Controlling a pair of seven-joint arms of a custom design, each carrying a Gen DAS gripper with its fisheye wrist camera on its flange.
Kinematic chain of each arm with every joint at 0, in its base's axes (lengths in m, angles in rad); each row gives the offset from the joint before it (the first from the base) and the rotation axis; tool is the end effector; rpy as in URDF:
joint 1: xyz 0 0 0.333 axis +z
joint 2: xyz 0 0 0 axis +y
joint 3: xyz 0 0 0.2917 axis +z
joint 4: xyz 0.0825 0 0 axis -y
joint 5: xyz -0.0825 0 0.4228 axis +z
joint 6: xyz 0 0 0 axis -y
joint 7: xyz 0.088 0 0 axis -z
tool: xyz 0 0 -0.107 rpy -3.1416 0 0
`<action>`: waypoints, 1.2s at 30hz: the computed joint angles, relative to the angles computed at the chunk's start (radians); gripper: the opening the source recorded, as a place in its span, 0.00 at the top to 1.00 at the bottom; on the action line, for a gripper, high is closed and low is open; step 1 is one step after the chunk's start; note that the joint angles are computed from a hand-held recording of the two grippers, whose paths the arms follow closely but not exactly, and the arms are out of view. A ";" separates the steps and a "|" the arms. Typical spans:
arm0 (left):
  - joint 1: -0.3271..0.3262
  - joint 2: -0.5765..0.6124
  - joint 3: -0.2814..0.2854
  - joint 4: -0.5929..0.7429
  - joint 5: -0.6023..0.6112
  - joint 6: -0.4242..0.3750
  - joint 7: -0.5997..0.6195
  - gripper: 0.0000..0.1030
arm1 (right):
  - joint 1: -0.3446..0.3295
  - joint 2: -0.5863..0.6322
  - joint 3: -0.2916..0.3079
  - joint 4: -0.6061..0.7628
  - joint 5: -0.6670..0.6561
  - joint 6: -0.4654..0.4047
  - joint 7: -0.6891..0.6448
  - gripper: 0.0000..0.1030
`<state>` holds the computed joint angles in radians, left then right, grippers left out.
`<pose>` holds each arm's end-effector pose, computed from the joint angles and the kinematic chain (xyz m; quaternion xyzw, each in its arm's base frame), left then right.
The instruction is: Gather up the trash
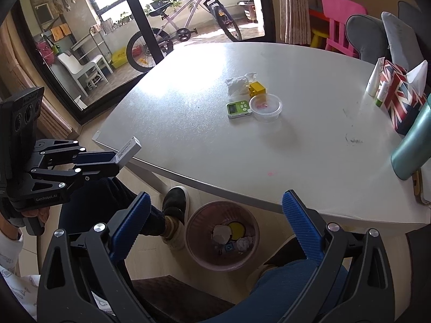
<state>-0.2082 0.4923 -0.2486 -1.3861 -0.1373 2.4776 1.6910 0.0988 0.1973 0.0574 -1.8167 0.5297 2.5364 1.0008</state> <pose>0.7072 -0.3045 0.4719 -0.5120 0.7979 -0.3064 0.0855 0.6772 0.0987 0.4460 -0.7791 0.5380 -0.0962 0.3072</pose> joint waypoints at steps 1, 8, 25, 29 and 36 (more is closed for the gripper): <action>0.000 0.000 -0.002 0.000 -0.001 -0.001 0.002 0.81 | 0.000 -0.001 0.000 -0.002 0.001 0.001 0.001 0.06; -0.003 0.010 -0.007 0.014 -0.003 -0.010 0.020 0.81 | -0.002 -0.003 -0.001 -0.005 0.005 0.005 0.002 0.06; 0.008 0.004 -0.021 -0.004 -0.069 0.043 0.050 0.07 | -0.005 -0.006 -0.004 -0.008 0.002 0.013 0.015 0.06; -0.001 0.009 -0.007 0.002 -0.044 0.042 0.019 0.07 | -0.006 -0.006 -0.004 -0.008 0.001 0.015 0.017 0.06; 0.002 0.009 -0.006 0.000 -0.028 0.042 -0.003 0.07 | -0.005 -0.005 -0.003 -0.010 0.001 0.016 0.017 0.06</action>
